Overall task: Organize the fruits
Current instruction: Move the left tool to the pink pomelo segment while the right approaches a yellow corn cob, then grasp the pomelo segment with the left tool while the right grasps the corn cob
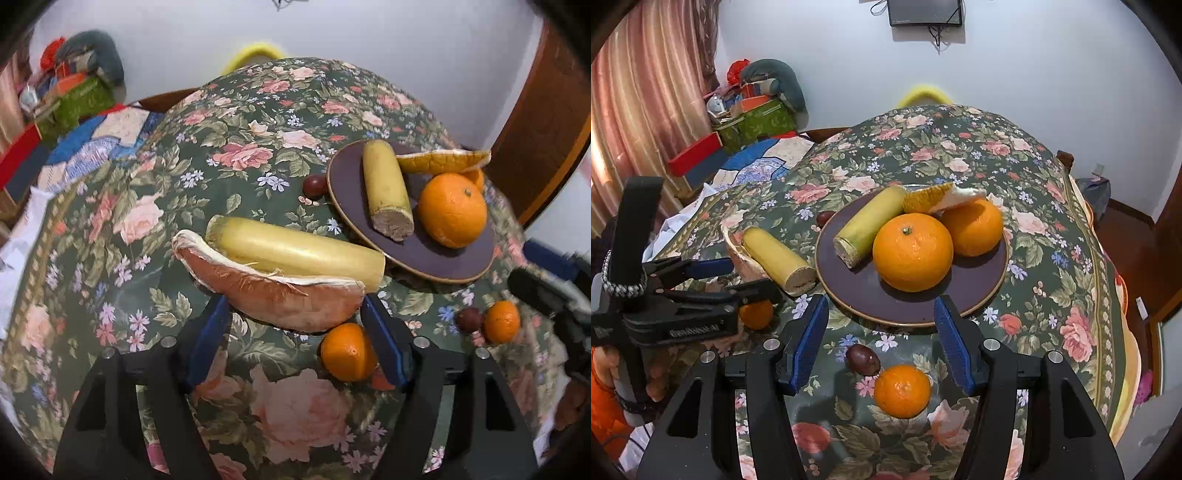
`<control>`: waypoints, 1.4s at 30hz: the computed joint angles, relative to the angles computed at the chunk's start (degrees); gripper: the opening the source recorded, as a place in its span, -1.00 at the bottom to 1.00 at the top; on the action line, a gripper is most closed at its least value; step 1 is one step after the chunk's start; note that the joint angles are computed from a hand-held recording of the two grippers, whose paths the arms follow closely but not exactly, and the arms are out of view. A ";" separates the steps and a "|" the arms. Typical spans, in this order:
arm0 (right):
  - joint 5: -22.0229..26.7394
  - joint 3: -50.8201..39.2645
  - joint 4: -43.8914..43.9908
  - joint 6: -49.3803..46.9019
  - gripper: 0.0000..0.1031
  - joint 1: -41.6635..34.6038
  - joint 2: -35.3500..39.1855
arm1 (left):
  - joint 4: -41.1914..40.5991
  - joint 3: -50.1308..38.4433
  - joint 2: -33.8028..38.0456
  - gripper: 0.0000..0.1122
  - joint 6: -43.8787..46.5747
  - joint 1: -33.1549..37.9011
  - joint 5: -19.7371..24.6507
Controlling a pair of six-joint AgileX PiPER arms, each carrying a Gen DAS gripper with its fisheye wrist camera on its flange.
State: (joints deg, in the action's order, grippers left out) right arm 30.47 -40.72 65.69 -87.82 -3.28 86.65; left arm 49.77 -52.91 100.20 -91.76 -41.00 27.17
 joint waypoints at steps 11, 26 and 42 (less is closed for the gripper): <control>-0.51 1.04 -0.44 1.17 0.08 2.88 -0.56 | 0.76 7.12 -9.16 -0.54 -0.37 -0.98 -3.03; -2.82 0.34 -2.42 5.11 0.08 8.06 -1.28 | 1.24 15.42 -16.12 -0.13 -3.88 -1.83 2.43; -5.47 -7.29 -5.58 12.49 0.09 17.62 5.87 | 5.47 7.17 -2.89 -0.04 0.02 6.16 -2.93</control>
State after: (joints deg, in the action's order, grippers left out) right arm 25.00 -48.01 60.11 -75.32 14.34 92.52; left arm 55.24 -45.74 97.31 -91.74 -34.84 24.24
